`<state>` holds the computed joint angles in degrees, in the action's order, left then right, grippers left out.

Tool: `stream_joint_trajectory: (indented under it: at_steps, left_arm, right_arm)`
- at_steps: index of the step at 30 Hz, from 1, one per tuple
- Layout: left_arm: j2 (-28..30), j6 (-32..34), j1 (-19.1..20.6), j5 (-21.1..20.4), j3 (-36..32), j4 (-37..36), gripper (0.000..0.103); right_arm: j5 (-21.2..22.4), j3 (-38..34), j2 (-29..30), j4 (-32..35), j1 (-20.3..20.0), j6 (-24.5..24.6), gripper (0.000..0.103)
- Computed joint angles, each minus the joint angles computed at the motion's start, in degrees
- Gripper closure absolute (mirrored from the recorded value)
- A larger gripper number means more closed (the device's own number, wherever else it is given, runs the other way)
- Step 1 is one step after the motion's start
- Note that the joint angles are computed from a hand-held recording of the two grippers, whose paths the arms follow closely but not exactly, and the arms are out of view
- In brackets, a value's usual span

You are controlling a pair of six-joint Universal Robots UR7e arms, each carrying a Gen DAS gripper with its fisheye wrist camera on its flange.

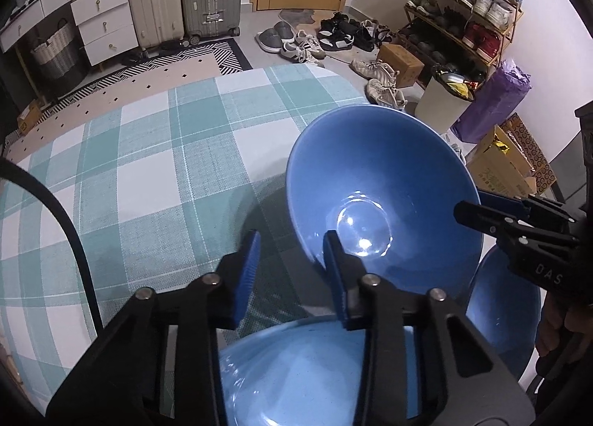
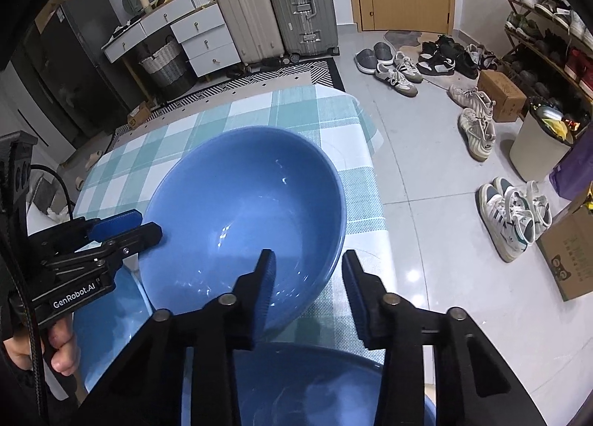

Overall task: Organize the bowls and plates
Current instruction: 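Lift the blue bowl with the right tool while the left tool lifts its bowl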

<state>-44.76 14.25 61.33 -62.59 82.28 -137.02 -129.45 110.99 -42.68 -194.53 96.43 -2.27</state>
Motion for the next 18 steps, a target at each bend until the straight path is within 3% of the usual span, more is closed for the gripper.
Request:
stream_joint_trajectory:
  at_steps: [5,18]
  left_arm:
    - [0.02,1.26,-0.26,-0.55,0.38,-0.47,0.089]
    - [-0.27,1.44,-0.63,0.14,1.28,-1.92,0.091]
  right_arm:
    - [-1.65,-0.39,0.59,-0.84,0.17,-0.74,0.080]
    - [-2.12,-0.46,0.93,-1.50,0.14,-1.13,0.083]
